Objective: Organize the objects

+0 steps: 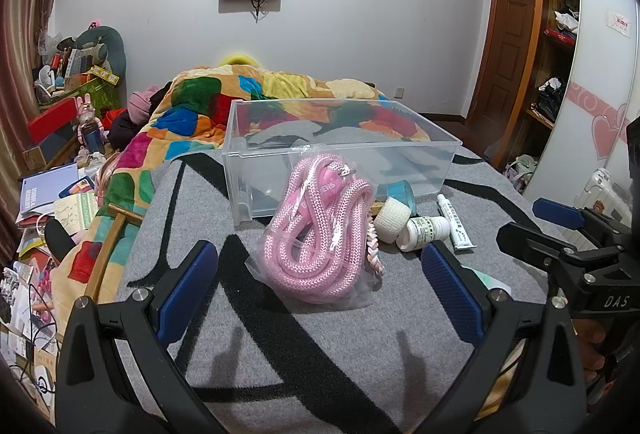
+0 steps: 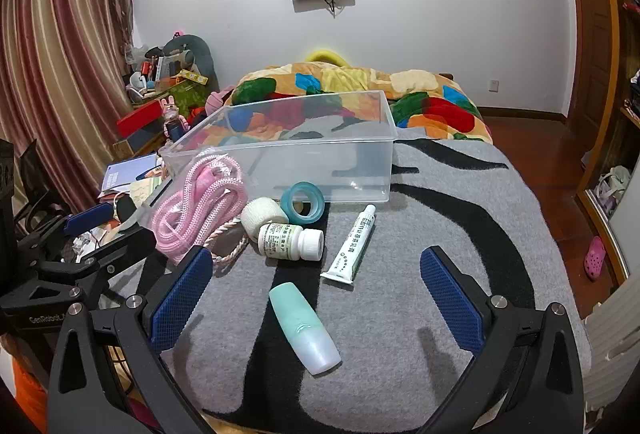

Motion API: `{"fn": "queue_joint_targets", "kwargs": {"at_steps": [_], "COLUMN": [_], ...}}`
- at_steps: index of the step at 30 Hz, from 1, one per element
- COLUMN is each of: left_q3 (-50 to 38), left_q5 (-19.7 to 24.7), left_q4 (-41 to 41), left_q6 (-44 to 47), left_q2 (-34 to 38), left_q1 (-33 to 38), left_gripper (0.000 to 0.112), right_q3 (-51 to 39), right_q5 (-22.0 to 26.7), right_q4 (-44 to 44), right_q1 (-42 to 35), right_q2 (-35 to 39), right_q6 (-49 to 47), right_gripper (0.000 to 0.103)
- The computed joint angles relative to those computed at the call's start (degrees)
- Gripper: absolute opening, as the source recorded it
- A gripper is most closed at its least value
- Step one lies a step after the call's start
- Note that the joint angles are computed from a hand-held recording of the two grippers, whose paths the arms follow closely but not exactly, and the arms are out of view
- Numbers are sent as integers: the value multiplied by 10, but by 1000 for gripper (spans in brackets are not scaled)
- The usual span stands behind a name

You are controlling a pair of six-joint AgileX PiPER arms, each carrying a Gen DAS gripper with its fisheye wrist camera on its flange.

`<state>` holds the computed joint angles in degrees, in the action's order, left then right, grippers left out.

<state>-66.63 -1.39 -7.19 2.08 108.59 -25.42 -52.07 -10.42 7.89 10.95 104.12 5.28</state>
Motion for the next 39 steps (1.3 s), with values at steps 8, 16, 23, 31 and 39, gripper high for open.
{"fn": "queue_joint_targets", "kwargs": {"at_steps": [8,16,23,31,39], "left_q3": [2,4,6,5,5], "left_q5": [0,0,-2,2,3], "left_q4": [-43,9,37,67,57], "left_q6": [42,-11,-39,-69,-59], "left_q2": [-2,-4,-5,-5,-6], "left_q1": [0,1,2,3,3], "left_gripper": [103,103,103,103,103], "right_q3": [3,4,5,6,5], "right_q5": [-4,-2,-2,-3,-1], "right_q4": [20,10,2,3,0], "right_q1": [6,6,6,7,7], "right_q2": [-2,-3,-3,-5,-4], "right_q6": [-20,-9,-1,-1,2], "right_gripper": [103,103,103,103,103]}}
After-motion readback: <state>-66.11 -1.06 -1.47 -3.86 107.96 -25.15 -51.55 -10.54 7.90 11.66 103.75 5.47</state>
